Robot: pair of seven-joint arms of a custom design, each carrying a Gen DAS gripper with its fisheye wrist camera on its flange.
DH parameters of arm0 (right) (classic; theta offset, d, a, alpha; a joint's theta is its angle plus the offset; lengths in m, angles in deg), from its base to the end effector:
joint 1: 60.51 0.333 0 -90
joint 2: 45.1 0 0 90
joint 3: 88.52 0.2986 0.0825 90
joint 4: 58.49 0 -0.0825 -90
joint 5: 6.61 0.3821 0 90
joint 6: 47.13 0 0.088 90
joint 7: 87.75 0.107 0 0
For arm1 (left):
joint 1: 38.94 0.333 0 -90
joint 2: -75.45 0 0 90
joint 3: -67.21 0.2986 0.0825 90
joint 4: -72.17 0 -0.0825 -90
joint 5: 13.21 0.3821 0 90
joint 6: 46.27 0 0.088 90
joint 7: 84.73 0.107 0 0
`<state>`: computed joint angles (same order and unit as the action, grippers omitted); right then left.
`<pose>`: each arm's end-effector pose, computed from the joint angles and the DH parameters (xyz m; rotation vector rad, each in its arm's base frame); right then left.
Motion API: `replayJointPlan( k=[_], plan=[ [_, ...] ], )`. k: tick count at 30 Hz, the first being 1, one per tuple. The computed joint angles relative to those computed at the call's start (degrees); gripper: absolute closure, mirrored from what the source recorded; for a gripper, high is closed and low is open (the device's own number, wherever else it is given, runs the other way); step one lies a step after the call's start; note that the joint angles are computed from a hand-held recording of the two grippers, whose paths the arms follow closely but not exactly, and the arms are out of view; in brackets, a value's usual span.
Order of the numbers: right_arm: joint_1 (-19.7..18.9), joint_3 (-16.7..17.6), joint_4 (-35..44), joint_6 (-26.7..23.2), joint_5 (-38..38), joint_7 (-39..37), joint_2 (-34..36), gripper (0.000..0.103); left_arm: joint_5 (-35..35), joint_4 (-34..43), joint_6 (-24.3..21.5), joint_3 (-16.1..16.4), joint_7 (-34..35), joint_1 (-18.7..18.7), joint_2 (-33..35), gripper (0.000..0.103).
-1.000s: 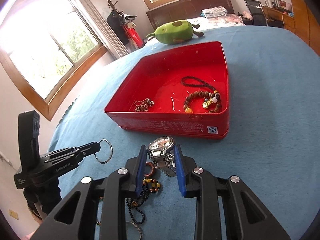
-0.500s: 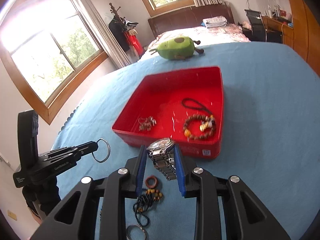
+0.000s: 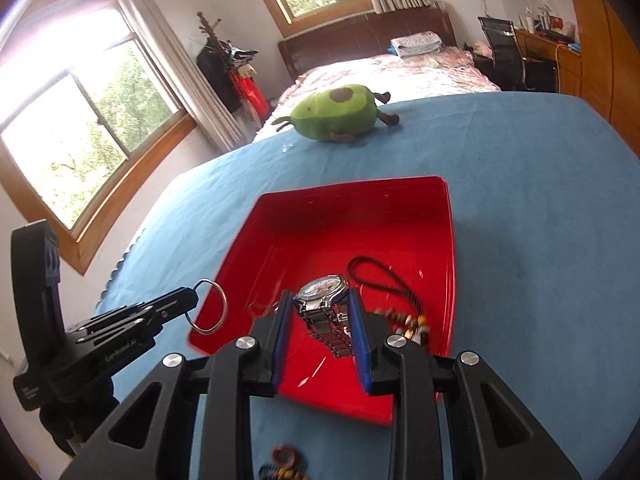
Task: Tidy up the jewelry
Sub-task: 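Carry the bangle and wristwatch over the red tin, then open both grippers to drop the bangle and wristwatch into the tin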
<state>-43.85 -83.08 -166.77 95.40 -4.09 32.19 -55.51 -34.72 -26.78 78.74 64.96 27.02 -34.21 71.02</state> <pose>0.5126 0.2130 0.6562 -1.5486 1.8099 -0.2916 0.5770 0.0105 0.6442 -1.7507 2.1502 -0.8362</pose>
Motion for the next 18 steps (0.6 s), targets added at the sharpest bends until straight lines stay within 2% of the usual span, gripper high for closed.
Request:
replayJointPlan(
  k=[7, 12, 15, 16, 18],
  plan=[
    [-0.92, -0.88, 6.46, -2.74, -2.02, 0.70, 7.74, 0.075, 5.62, 9.28, -1.50, -2.12, -4.24, -0.43, 10.29, 0.099],
    [-0.94, -1.34, 9.12, -3.89, -2.05, 0.22, 10.80, 0.076, 7.29, 12.46, -2.11, -3.18, -5.19, -0.46, 13.72, 0.099],
    [-0.80, -1.40, 9.67, -5.05, -2.32, -0.13, 11.51, 0.073, 7.20, 13.78, -3.03, -3.59, -5.48, -0.22, 15.20, 0.094],
    [-0.74, -1.40, 9.68, -5.10, -2.56, -0.27, 11.57, 0.073, 7.40, 13.58, -2.72, -3.69, -5.37, -0.22, 15.23, 0.078],
    [-0.60, -1.39, 9.08, -4.21, -3.79, 0.22, 11.08, 0.065, 8.11, 11.39, 0.11, -3.74, -5.14, -0.31, 13.98, 0.053]
  ],
)
